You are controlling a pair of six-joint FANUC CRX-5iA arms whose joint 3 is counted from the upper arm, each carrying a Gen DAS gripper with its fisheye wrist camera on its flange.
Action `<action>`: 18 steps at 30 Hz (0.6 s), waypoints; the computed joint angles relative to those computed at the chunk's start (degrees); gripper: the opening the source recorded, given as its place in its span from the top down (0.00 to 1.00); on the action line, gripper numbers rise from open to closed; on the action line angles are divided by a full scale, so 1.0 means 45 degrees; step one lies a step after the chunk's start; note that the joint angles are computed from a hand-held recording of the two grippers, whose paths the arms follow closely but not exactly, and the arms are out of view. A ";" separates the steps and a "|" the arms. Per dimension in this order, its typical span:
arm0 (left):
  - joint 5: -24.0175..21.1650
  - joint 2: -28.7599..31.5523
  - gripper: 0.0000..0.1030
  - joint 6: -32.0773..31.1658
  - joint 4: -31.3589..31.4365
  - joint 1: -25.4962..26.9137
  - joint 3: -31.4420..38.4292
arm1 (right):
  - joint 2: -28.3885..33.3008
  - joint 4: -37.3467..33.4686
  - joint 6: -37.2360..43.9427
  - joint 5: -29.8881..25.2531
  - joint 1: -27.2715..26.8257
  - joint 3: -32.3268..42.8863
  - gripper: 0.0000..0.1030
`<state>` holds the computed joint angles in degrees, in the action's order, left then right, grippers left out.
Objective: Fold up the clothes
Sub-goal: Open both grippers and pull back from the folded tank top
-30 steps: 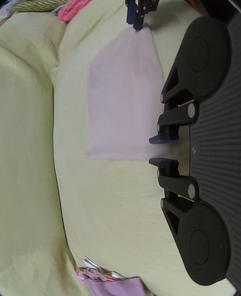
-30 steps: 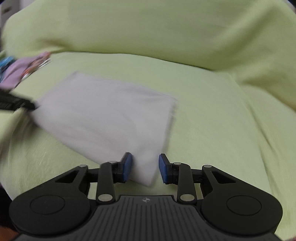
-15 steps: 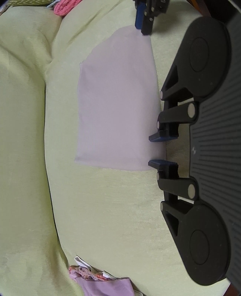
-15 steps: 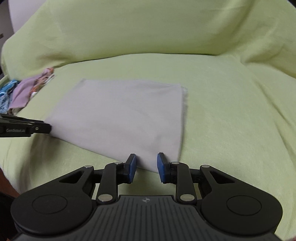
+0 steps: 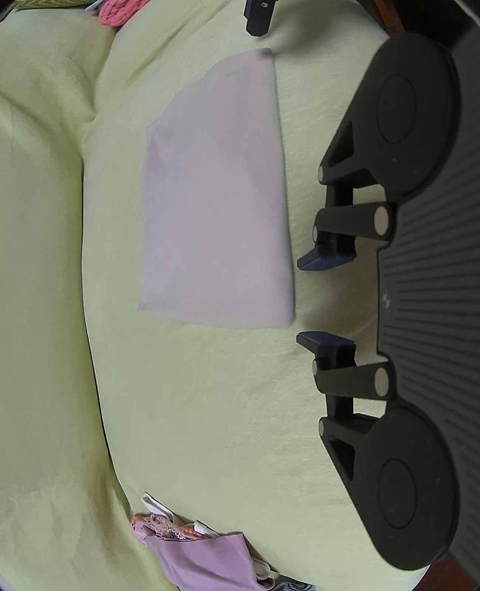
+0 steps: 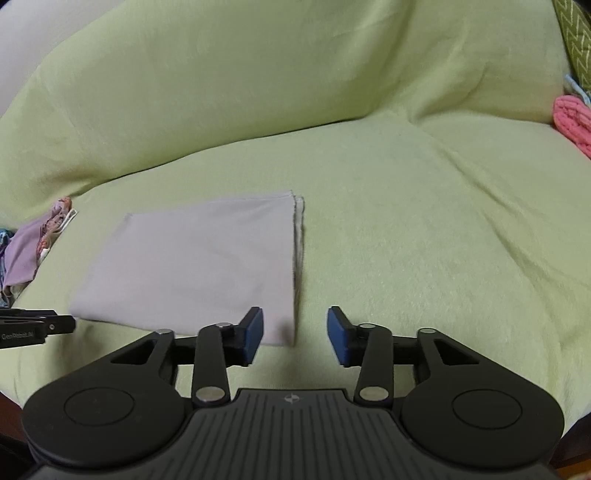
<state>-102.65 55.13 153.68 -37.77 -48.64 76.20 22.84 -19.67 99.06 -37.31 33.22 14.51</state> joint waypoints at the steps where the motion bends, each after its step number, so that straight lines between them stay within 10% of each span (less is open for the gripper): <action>1: -0.0156 0.0164 0.66 -0.0136 -0.0018 -0.0022 0.0278 | -0.0029 -0.0054 0.0094 -0.0055 0.0020 -0.0019 0.55; 13: -0.0547 0.0649 0.49 -0.0512 0.0010 -0.0157 0.1309 | -0.0663 -0.0543 0.0376 0.0214 0.0108 -0.0626 0.45; 18: 0.1071 -0.0714 0.44 -0.0439 -0.0778 -0.0414 -0.0689 | -0.0816 -0.0840 0.0621 0.0749 0.0129 -0.0663 0.45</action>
